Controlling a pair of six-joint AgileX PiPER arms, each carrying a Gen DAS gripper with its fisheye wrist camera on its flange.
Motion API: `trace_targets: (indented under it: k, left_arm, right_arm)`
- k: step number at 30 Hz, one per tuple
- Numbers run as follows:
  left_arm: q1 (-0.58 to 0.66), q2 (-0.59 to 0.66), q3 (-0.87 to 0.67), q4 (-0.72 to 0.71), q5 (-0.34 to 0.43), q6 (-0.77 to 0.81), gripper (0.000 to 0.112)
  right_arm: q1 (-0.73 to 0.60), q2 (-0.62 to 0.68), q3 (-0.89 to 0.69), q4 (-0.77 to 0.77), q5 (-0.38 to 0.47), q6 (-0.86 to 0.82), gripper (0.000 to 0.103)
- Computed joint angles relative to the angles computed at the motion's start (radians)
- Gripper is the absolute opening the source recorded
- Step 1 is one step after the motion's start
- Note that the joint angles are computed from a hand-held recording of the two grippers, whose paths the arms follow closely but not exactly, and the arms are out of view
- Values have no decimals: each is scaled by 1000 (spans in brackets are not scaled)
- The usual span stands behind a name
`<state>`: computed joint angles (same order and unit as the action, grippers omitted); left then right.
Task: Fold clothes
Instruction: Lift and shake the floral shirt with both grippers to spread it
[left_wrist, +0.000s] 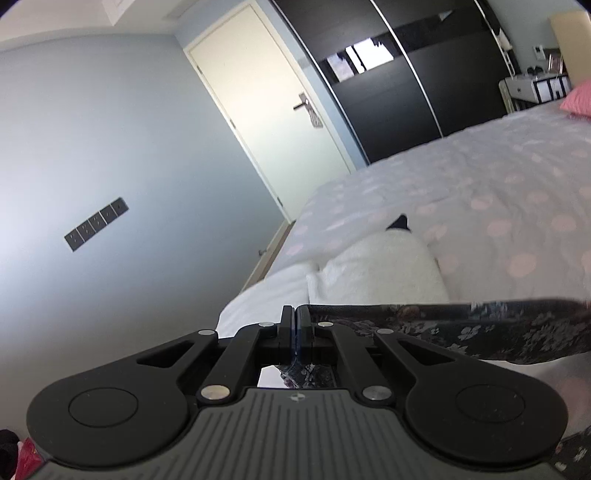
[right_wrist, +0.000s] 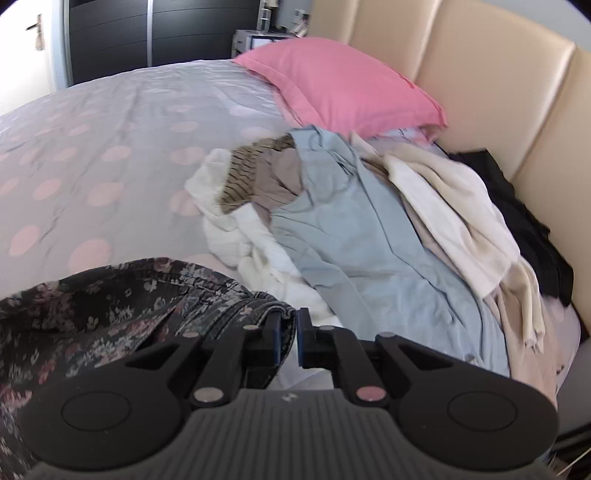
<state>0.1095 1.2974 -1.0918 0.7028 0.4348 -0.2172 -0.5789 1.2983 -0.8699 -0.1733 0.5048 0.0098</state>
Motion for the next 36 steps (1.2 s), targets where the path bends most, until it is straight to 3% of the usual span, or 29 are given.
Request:
trace_targets:
  k: [6, 10, 13, 17, 18, 19, 22, 25, 29, 32, 36]
  left_arm:
    - [106, -55, 3, -278, -9, 223, 0]
    - [223, -113, -95, -626, 67, 535, 0]
    - [331, -131, -201, -845, 180, 714, 0]
    - [538, -157, -327, -1118, 396, 938, 0]
    - [569, -162, -335, -1134, 406, 967, 0]
    - [590, -169, -338, -1135, 406, 984, 0]
    - [657, -154, -367, -1157, 424, 1041, 0]
    - [579, -64, -396, -1033, 439, 978, 0]
    - [372, -38, -261, -690, 237, 756, 0]
    - [336, 30, -274, -581, 239, 640, 0]
    - [313, 65, -250, -471, 224, 554, 0]
  right_arm:
    - [19, 35, -8, -114, -28, 149, 8]
    - [32, -52, 2, -146, -27, 123, 8]
    - [-19, -124, -17, -30, 7, -61, 8]
    - [-178, -232, -65, 236, 124, -439, 7]
    - [-220, -264, -68, 259, 135, -490, 7]
    - [-252, -297, -69, 254, 138, -513, 0]
    - [-387, -351, -69, 298, 65, -650, 0]
    - [-544, -252, -191, 493, 173, -798, 0]
    - [-451, -197, -168, 460, 228, -798, 0]
    - [-382, -192, -101, 481, 279, -831, 0]
    - [-332, -262, 2, 535, 364, -1017, 0]
